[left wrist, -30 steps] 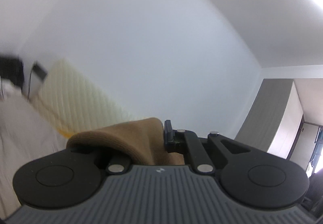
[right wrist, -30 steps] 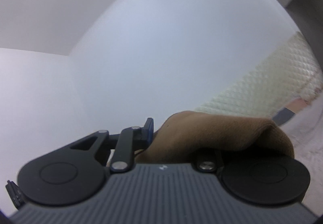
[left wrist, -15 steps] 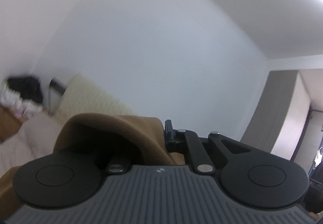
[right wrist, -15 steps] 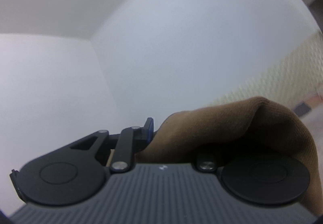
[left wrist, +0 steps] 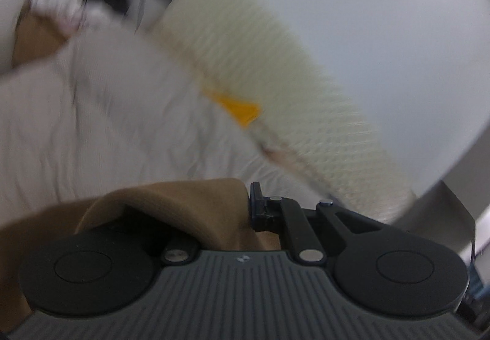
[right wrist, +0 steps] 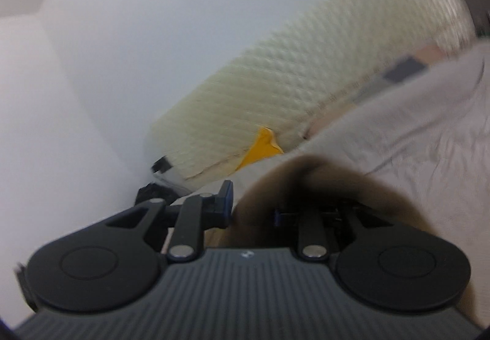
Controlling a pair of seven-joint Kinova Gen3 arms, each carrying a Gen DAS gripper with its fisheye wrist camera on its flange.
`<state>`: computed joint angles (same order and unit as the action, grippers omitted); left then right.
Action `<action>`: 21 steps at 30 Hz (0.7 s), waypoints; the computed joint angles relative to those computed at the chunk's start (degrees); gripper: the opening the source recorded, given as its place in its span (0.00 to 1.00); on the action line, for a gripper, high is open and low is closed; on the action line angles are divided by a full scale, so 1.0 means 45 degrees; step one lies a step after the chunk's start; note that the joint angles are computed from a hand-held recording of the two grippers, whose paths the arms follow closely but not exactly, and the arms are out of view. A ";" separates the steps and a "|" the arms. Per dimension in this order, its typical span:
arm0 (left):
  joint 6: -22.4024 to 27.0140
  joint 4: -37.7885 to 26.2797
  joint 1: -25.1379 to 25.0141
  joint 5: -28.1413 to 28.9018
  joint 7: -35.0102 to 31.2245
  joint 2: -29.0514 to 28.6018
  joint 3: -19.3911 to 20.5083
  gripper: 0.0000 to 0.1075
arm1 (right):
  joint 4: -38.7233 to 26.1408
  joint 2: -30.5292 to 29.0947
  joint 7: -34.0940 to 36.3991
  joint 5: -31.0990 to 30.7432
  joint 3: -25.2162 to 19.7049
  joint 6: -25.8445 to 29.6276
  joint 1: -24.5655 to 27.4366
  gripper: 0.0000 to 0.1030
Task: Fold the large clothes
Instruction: 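Lift the hoodie with both grippers and shake it out above the bed, then lower the hoodie onto the bed and open both grippers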
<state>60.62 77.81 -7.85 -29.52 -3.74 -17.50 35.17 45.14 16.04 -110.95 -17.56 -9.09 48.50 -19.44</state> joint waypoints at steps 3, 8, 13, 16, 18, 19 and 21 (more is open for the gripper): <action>-0.1552 0.0650 0.0550 -0.0052 -0.1405 0.1724 -0.1770 0.09 | 0.0486 0.0737 -0.0652 0.1358 -0.0661 -0.1098 0.0116 0.20; -0.3997 0.0858 0.0874 0.1327 -0.3713 0.4514 -0.4298 0.09 | -0.0031 0.2688 -0.0575 0.0989 0.0067 -0.1515 -0.0400 0.17; -0.4551 0.0068 -0.0423 0.3459 -0.6160 0.7132 -0.4449 0.09 | -0.2882 0.5142 -0.1210 0.2946 -0.0423 0.0567 -0.0760 0.17; -0.4121 -0.0302 -0.0466 0.4254 -0.7143 0.7928 -0.4723 0.10 | -0.4427 0.6368 -0.1415 0.3510 -0.0325 0.2027 -0.1074 0.17; -0.3962 -0.0313 -0.0234 0.4876 -0.7656 0.8171 -0.5242 0.10 | -0.5341 0.7022 -0.1438 0.3506 -0.0155 0.2929 -0.1169 0.17; -0.4017 -0.0317 -0.0104 0.4983 -0.7815 0.8275 -0.5437 0.10 | -0.5525 0.7138 -0.1657 0.3576 -0.0232 0.3242 -0.1159 0.17; -0.3910 -0.0427 0.0188 0.4973 -0.7886 0.8352 -0.5769 0.10 | -0.5374 0.7102 -0.1923 0.3601 -0.0311 0.3325 -0.1090 0.17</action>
